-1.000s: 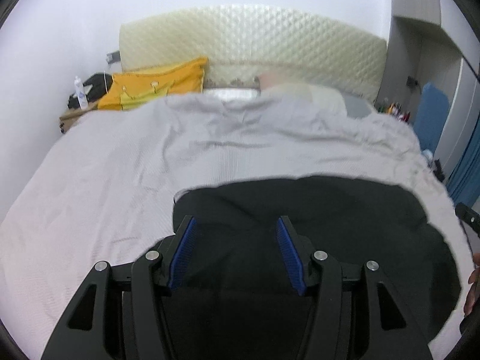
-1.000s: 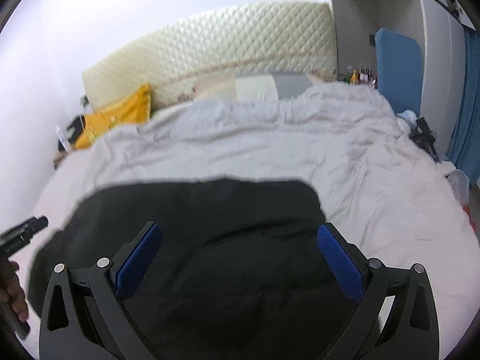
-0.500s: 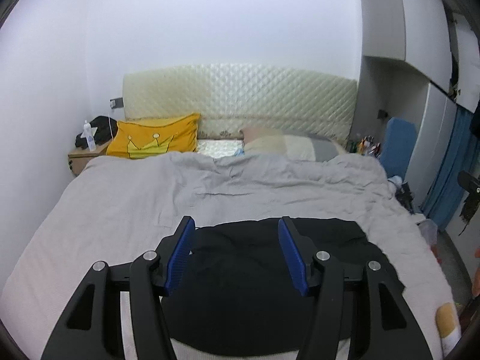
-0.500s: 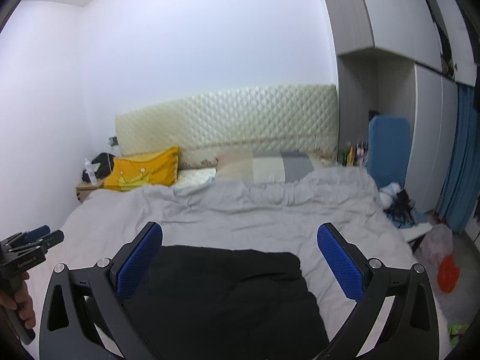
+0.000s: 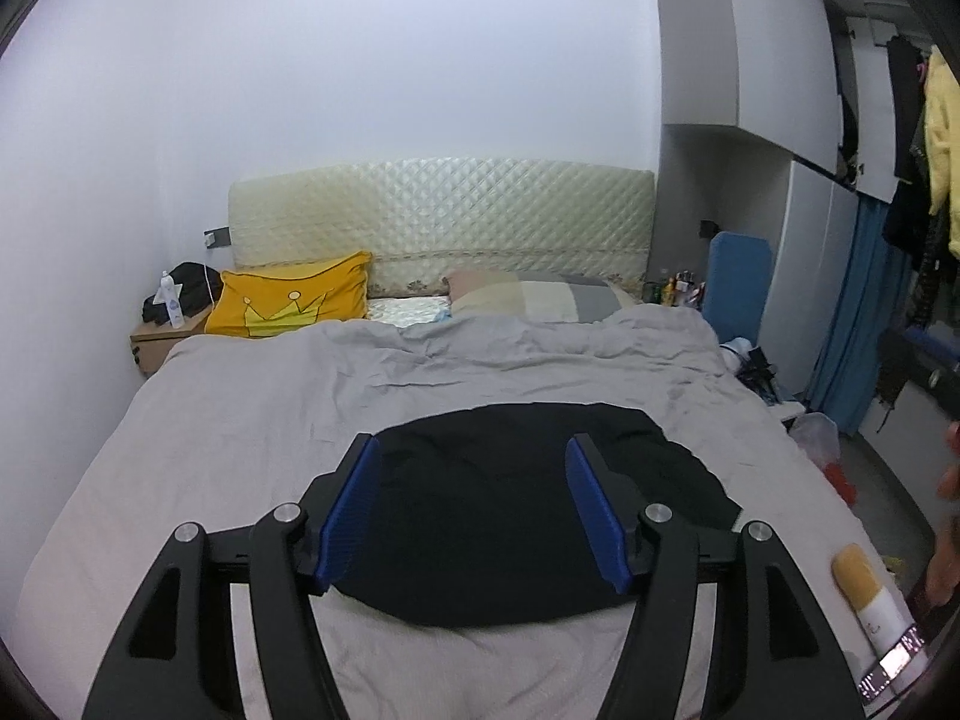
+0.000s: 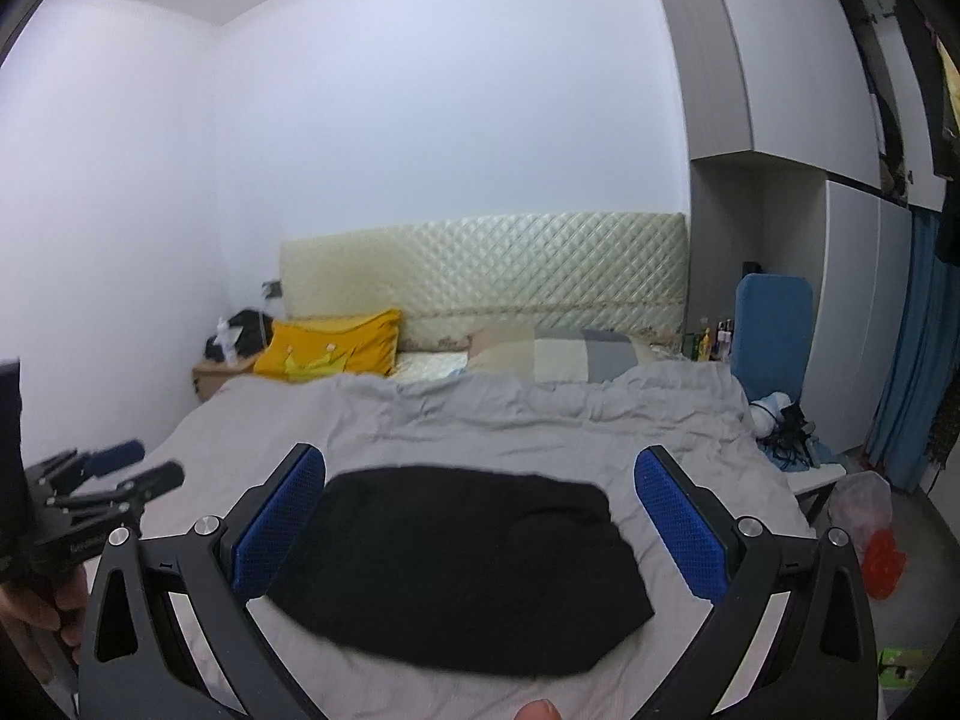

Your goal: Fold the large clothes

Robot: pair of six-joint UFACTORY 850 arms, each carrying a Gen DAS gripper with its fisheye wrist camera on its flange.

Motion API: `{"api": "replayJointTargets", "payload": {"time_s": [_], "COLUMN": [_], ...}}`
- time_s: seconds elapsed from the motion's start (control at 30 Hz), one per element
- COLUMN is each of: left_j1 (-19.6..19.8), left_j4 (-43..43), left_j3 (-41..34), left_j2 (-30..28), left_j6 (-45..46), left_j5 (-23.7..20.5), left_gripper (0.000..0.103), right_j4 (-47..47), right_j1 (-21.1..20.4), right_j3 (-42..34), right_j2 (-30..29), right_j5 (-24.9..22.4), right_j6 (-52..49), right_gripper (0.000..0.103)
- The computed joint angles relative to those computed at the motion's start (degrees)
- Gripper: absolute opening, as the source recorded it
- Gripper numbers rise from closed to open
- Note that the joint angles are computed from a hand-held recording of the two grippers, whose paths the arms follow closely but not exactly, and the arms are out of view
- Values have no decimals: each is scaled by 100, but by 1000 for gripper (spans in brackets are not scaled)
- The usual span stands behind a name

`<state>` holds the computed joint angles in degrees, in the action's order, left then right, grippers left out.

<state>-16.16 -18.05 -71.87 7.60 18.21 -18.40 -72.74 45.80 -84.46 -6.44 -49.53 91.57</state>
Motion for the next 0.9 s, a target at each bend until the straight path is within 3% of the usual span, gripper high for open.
{"api": "replayJointTargets", "payload": {"time_s": [0.27, 0.4, 0.63, 0.9], "left_j1": [137, 169, 311, 341], "left_j4": [-1306, -1526, -1832, -1468], "left_j3": [920, 1285, 1578, 1572], "left_j2": [774, 966, 918, 662], "left_j6": [1292, 1516, 1607, 1207], "left_j5": [116, 100, -102, -191], "left_gripper": [65, 65, 65, 65], "right_j4": [-68, 77, 758, 1122], "right_j1": [583, 738, 929, 1045], "right_j3": [512, 698, 738, 778], "right_j2": [72, 60, -82, -113], "right_j5": [-273, -322, -625, -737], "right_j6": [568, 752, 602, 355], "right_gripper": [103, 103, 103, 103]}}
